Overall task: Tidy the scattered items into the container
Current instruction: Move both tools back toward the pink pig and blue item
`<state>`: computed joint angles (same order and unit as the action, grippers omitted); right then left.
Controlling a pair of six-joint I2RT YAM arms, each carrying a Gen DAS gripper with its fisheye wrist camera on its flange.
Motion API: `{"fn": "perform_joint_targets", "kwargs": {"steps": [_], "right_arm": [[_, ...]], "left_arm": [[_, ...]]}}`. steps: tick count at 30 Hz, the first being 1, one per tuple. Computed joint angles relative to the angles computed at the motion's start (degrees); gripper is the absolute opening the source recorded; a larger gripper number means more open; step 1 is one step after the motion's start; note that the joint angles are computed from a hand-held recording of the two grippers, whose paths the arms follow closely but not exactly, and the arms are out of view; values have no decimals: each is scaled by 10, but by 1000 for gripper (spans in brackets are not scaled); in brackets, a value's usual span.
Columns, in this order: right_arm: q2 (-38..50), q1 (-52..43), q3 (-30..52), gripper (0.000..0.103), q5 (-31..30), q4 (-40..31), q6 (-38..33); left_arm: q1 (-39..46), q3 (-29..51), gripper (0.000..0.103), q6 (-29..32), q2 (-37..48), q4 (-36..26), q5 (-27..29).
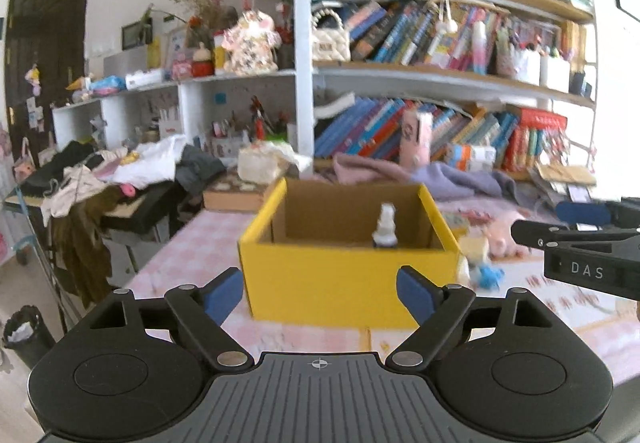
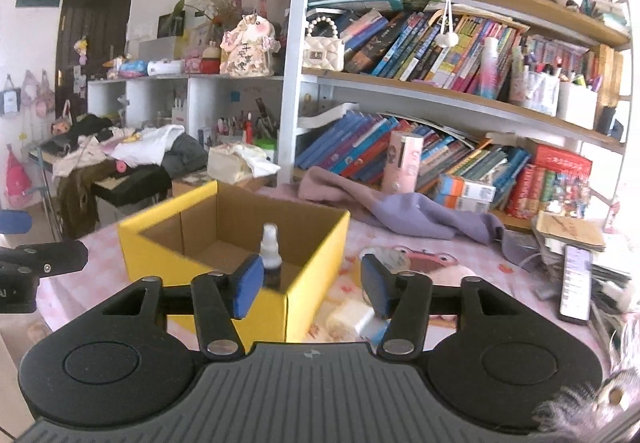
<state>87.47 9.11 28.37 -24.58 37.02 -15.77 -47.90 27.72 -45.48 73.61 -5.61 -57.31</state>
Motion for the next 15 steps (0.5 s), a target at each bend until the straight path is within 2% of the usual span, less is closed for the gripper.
{"fn": "perform_joint_targets", "kwargs": {"steps": [5,9,10,15], "right_arm": [[-43,-17,-72,61,2,20,-39],[-68,-28,-93,67,4,-19,-63],[-71,-30,-94,72,2,-30,-67],[-77,-41,-91,79,3,-56,-73]], "left_arm": [[-44,18,87,-34,33,-42,0],[-58,26,90,-35,49,-40,10],[-62,29,90,-38,57,-39,16],[-62,42,90,-34,90,-37,55]]}}
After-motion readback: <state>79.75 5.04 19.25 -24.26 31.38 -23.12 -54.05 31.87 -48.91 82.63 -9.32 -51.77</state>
